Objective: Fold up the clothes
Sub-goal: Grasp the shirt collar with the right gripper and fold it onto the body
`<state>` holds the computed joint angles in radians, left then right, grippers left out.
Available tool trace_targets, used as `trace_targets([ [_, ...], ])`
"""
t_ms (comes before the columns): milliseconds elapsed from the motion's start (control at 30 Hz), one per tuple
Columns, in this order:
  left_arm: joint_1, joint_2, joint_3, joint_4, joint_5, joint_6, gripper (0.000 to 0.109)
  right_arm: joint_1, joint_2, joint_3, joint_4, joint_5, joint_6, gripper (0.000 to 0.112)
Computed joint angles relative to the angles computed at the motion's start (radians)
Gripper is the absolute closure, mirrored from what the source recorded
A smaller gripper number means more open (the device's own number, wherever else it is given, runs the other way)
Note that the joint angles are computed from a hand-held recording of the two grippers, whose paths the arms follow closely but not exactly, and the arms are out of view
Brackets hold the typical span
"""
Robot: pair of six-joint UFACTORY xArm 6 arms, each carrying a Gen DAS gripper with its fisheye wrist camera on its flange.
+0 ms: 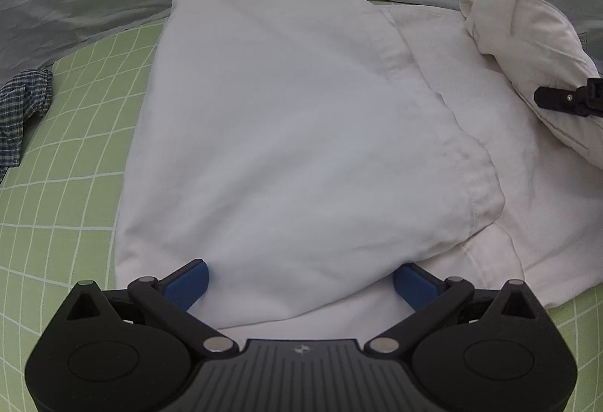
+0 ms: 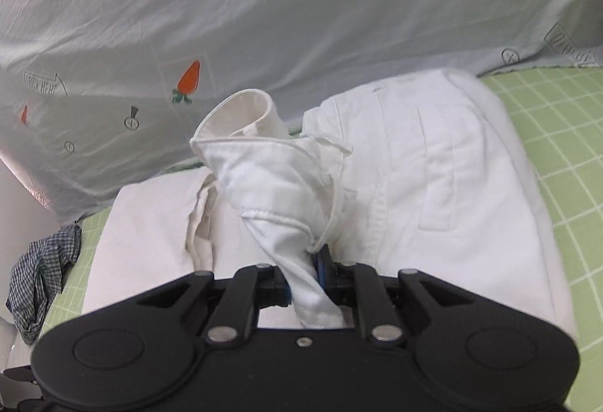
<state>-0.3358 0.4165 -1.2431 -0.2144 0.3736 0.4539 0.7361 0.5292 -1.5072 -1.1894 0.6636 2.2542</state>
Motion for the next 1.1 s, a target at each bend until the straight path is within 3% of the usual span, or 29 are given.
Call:
trace_targets([
  [167,-0.003,-0.008,0.012,-0.009,-0.014,0.002,0.006,0.028,0.022,-0.041,0.025,0.010,-0.054,0.099],
  [333,-0.004,-0.006,0.005,0.003,-0.005,-0.014,0.006,0.063,0.016,-0.107,-0.018,0.016,-0.260,0.100],
  [433,-0.004,-0.009,0.005,0.006,-0.002,-0.017,0.006,0.084,0.144,-0.247,0.224,0.059,-0.510,0.097],
  [500,-0.004,-0.012,0.012,-0.002,-0.011,-0.009,0.006,0.100,0.212,-0.323,0.296,0.102,-0.589,0.090],
  [567,-0.005,-0.012,0.016,-0.010,-0.020,-0.004,0.006,0.107,0.217,-0.317,0.253,0.100,-0.565,0.081],
  [667,-0.006,-0.011,0.021,-0.019,-0.030,0.003,0.006,0.086,0.158,-0.242,0.294,0.018,-0.524,0.061],
  [800,-0.008,-0.008,0.013,-0.010,-0.024,-0.008,0.006,0.090,0.074,-0.144,0.259,0.005,-0.377,0.050],
  [833,-0.008,-0.009,0.015,-0.011,-0.026,-0.008,0.006,0.096,0.051,-0.119,0.243,0.016,-0.336,0.047],
  [900,-0.009,-0.008,0.015,-0.013,-0.029,-0.006,0.006,0.108,0.006,-0.072,0.212,0.040,-0.256,0.029],
  [1033,-0.010,-0.012,0.018,-0.007,-0.026,-0.014,0.006,0.142,-0.098,0.030,0.111,0.216,-0.040,0.018],
  [1100,-0.008,-0.012,0.019,-0.010,-0.026,-0.008,0.006,0.143,-0.138,0.091,0.133,0.283,0.009,0.012],
])
